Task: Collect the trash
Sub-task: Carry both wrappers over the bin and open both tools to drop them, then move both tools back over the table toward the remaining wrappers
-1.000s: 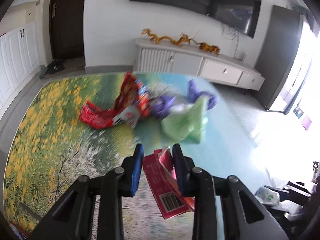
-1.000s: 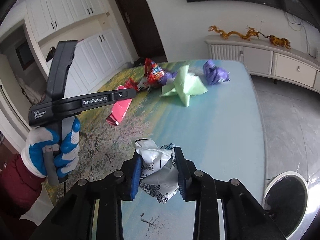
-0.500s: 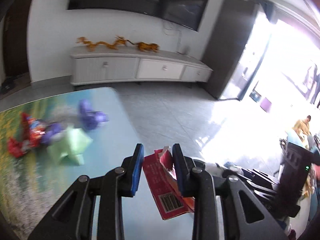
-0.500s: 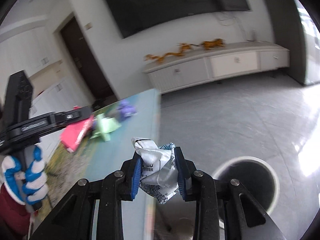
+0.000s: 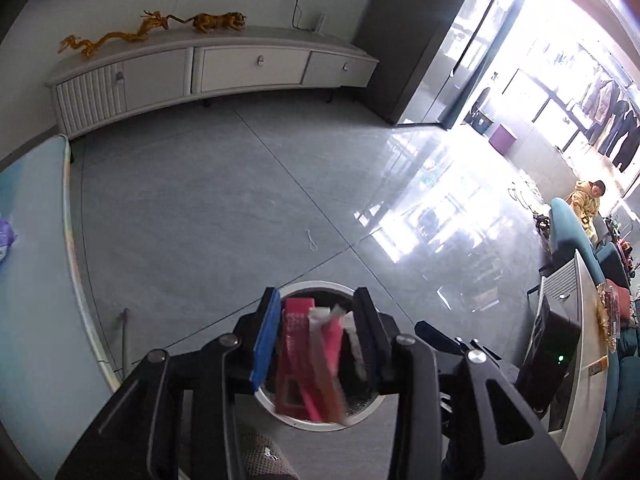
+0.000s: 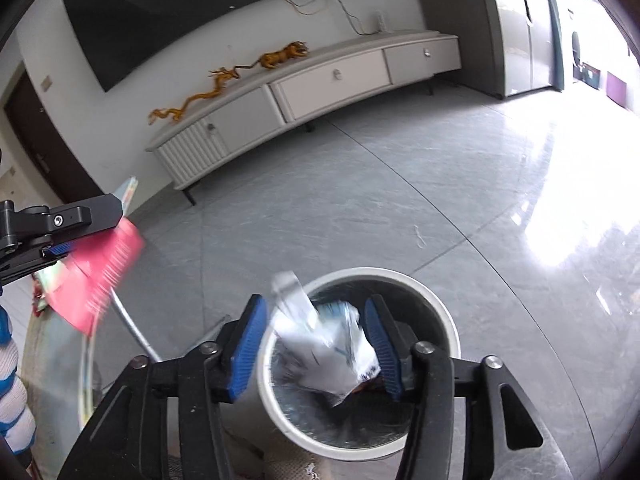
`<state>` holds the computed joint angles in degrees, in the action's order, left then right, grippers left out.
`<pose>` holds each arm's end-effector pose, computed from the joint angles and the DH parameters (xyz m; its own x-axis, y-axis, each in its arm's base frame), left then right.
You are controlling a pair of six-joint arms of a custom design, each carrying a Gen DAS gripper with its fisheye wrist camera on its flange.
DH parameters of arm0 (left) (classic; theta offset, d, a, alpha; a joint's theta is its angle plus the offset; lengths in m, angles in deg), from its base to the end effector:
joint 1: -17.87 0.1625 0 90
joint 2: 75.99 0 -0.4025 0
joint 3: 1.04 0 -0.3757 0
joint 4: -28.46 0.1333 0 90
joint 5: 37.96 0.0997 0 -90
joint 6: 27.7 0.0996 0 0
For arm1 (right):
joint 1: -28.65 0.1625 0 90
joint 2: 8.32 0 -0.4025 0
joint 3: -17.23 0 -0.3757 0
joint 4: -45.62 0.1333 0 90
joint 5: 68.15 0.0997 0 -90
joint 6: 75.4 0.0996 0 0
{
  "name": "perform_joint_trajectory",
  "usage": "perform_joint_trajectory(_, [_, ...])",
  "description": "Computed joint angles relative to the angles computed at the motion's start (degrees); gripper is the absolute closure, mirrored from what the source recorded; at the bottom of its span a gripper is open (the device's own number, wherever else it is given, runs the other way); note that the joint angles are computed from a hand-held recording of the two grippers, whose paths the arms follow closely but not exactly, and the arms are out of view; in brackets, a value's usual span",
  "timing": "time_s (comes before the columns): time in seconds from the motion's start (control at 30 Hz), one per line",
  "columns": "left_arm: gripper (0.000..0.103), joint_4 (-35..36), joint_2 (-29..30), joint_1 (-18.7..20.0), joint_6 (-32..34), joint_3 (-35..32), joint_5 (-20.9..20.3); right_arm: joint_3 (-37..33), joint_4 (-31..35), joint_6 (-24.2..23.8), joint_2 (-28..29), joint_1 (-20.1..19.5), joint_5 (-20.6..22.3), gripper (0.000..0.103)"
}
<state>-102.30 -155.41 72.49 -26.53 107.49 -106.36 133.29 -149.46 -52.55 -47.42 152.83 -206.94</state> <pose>-0.1616 -0.5212 0.3048 -0.7894 0.4939 -0.3646 0.5833 0.7886 -0.1945 0.3382 -0.3941 0.0395 -0.8782 0.2126 0.4284 -0.1676 0.7022 -0.6920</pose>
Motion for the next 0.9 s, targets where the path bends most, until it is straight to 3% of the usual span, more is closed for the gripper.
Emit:
perform_joint_trajectory(0.07, [0.053,-0.54,1.60,0.42,-0.48,-0.19,-0.91,1.13,-0.60,1.02,-0.21,-0.61,-0.32,0.048])
perform_joint_trajectory(0.17, [0.052,-0.69,3.07,0.48,-0.88,-0.17,-1.85,2.19,-0.55,2.05,-0.58,-1.35,-0.64,0.047])
perform_joint_trajectory(0.27, [0.052,-0.86,1.64,-0.05,0.40,1.01,-0.07,3.03,0.04,2.66,-1.57,-0.95,-0.40,0.047])
perform_joint_trajectory(0.63, [0.052,-5.37,-11.26,-3.90,5.27,6.67,18.48,-2.86,3.44,-1.59,-1.84,5.51,2.23,0.046])
perform_joint_trajectory(0.9, [0.052,-2.14,-22.40,-5.37,5.48,9.51,26.66,-10.17,7.60,-5.24,0.94,10.33,5.37,0.046])
